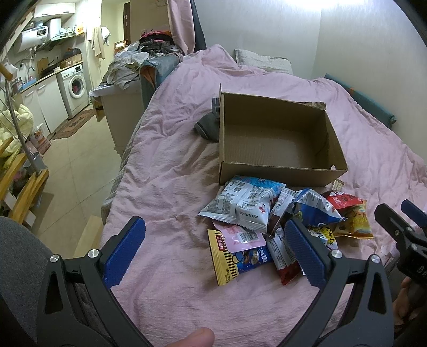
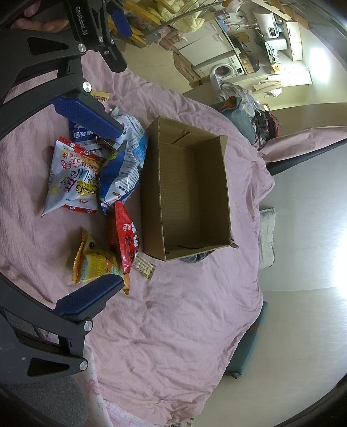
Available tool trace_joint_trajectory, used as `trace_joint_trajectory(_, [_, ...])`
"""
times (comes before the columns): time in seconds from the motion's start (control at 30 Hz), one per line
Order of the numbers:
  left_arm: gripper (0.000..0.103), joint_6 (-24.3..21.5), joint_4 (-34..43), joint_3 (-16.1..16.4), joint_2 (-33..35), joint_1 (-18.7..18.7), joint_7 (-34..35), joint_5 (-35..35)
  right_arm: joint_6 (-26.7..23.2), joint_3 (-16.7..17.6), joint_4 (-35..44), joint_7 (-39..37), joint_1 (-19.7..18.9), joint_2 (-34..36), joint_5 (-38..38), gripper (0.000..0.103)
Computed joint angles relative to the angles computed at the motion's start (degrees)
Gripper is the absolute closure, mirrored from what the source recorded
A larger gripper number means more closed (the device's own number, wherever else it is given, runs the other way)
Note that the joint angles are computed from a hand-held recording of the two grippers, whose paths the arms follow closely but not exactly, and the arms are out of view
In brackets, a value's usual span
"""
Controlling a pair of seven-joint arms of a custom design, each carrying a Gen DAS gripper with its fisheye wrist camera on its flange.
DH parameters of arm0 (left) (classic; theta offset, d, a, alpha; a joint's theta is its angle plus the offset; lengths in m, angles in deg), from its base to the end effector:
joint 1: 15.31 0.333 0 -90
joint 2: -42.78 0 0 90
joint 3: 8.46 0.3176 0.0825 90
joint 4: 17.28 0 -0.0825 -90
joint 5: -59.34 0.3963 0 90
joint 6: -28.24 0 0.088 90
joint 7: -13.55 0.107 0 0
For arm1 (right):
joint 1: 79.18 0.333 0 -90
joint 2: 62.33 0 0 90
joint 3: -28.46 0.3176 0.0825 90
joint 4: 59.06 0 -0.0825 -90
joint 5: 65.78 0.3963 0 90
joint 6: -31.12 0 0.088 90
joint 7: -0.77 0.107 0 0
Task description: Organize snacks
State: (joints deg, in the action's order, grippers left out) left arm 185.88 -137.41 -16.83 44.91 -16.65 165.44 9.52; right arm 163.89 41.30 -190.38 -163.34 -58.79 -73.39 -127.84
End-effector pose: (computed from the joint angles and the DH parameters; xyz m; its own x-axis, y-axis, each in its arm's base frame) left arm 0.5961 -0.0697 0.4571 -0.5235 -0.8509 0.0433 -0.6124 0.3404 -0.7135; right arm 0.4412 0.2728 0.4535 -0.4967 -0.8628 -0.0940 -0.4967 0.3714 -0.7845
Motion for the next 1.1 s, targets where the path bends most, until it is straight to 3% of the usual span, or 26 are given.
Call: trace_joint_trajectory(1.1, [0.0, 0.7, -0.3, -0.1, 0.0, 0.1, 0.9, -0.9, -1.0, -0.1, 0.4, 0.0, 0.1, 0.2, 0.1, 0.0])
